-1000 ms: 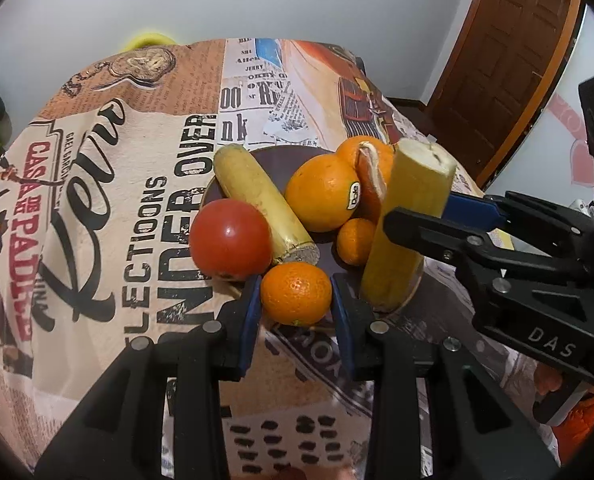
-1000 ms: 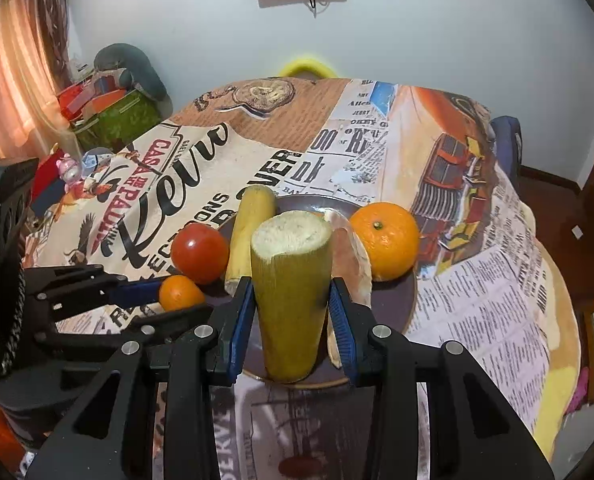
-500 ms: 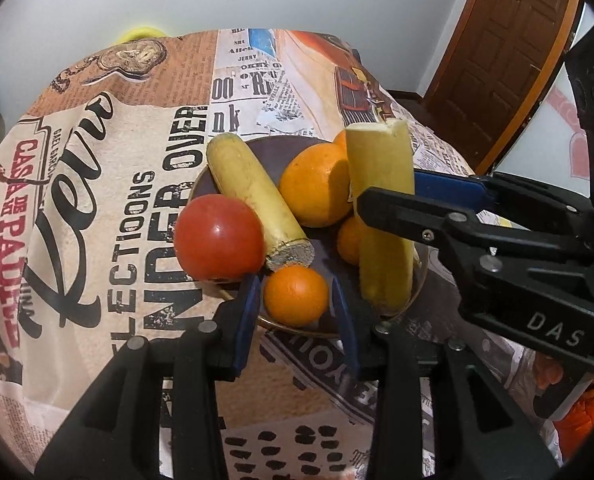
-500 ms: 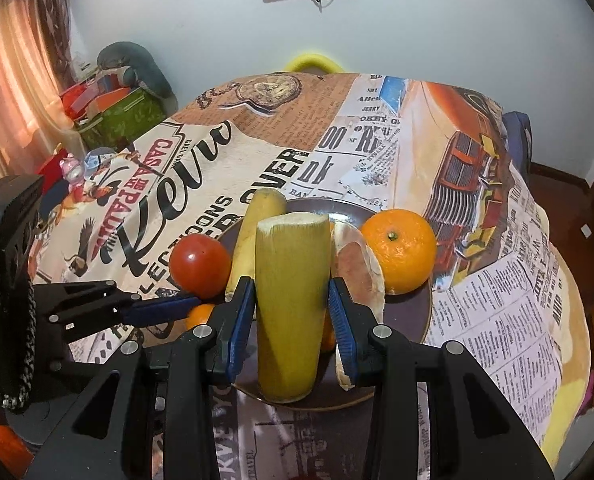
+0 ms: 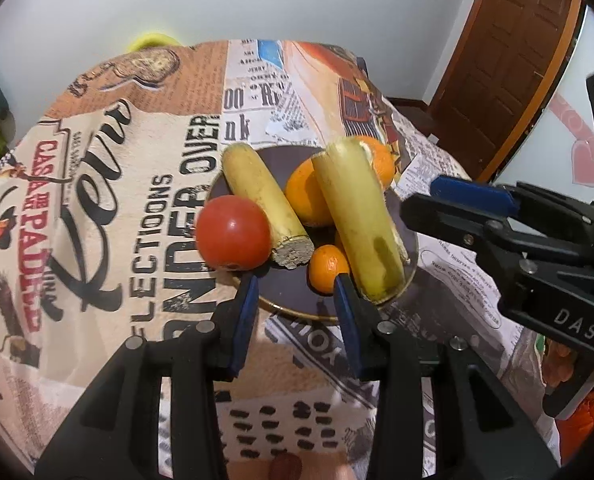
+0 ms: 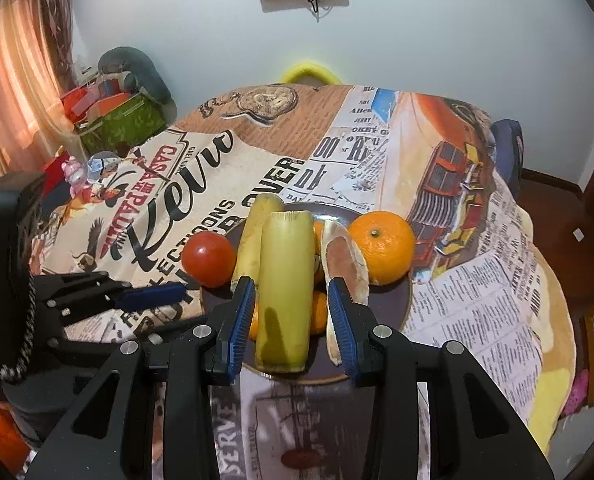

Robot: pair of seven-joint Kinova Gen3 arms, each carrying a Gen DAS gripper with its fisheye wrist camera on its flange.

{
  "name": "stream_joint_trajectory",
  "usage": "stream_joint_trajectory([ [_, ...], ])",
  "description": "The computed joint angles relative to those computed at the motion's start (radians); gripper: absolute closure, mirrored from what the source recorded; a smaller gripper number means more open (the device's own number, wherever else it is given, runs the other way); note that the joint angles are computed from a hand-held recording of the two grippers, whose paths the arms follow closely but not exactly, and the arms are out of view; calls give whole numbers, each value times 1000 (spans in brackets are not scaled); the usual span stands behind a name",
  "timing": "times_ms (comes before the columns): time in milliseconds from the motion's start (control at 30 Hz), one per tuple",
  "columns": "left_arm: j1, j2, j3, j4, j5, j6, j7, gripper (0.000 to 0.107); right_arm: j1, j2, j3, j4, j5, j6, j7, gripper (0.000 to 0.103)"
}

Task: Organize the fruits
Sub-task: 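Lower the cucumber and tangerine onto the plate and open both grippers, then grasp a dark-red grape with the right gripper while the left gripper grasps another grape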

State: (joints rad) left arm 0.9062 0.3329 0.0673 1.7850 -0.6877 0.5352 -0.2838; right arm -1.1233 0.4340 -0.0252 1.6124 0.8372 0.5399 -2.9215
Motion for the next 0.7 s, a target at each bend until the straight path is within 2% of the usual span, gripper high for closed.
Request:
stream_joint_trajectory([
  [133,44,-45,-5,14,-55,54,76,69,-36,-33,4,28,40,33,-61,68],
  [267,65,-88,30,28,-120,120,165,69,-56,-68,-27,58,97,79,-137,68],
  [400,82,-128,80,45,-174,203,245,68,-80,-95,-69,87,157,151,-212,57],
  [533,84,-152,134,68,-207,268,318,60,-86,-109,-117,110,194,208,-273,52],
  [600,79,-154,164,77,-206,298,339,58,-85,-112,-143,121,203,238,-295,47],
  [700,65,-149,199,88,-191,314,353,57,-89,-114,-172,138,218,277,-329,44],
])
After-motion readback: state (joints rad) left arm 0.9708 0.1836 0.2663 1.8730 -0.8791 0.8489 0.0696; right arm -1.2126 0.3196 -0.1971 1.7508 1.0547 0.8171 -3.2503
